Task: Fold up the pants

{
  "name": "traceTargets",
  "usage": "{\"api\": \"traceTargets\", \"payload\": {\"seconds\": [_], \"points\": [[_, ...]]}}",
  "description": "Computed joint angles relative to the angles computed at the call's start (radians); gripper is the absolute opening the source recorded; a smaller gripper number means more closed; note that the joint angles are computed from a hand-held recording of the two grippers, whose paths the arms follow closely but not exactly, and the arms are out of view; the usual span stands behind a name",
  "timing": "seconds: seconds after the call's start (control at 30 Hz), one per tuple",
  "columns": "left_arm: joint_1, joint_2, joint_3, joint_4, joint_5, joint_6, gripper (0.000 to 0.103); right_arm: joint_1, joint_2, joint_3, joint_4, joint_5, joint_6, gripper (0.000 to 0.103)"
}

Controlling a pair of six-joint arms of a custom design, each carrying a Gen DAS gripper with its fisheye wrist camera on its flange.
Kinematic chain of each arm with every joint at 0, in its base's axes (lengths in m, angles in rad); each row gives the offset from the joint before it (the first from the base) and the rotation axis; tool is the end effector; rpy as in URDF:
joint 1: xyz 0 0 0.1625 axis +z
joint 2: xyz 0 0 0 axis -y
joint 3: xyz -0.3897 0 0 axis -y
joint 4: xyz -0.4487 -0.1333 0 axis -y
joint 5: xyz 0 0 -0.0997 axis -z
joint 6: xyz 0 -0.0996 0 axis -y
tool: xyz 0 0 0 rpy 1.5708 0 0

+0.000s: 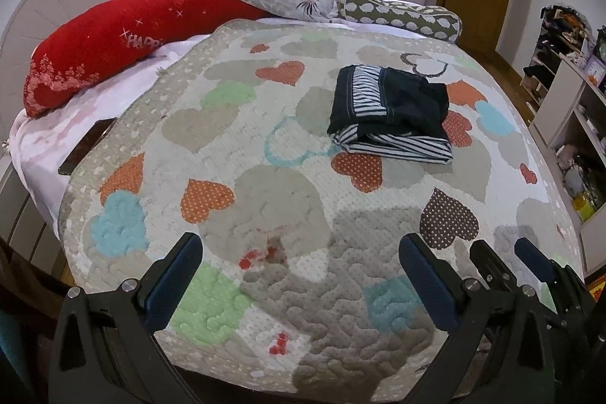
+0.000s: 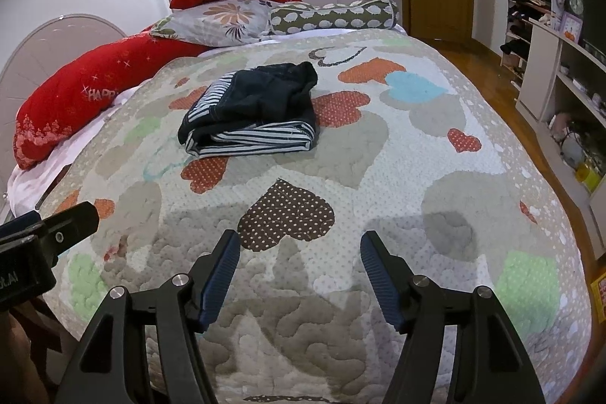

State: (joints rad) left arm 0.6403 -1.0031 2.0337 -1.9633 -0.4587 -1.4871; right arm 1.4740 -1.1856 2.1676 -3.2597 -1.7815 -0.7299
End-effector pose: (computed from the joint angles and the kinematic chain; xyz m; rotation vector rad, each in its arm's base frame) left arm -0.2633 -0.4737 0.0115 -0.1558 2.0514 -0.9355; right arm 0.0603 -0.5431 0.1412 0.7044 -2.4723 0.7588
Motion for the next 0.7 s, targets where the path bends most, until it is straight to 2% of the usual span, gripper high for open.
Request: {"api": "traceTargets", "payload": {"seconds": [0.57, 0.7], "points": [[0.022, 0.007, 0.024, -0.165, -0.039, 0.119, 0.103, 0.005, 0.015, -0.001, -0.007, -0.016, -0.019, 0.071], [0.025, 0.010, 0.026, -0.172, -0.035, 0.121, 0.103, 0.011, 0.024, -0.005, -0.007, -0.025, -0.023, 0.071]]}}
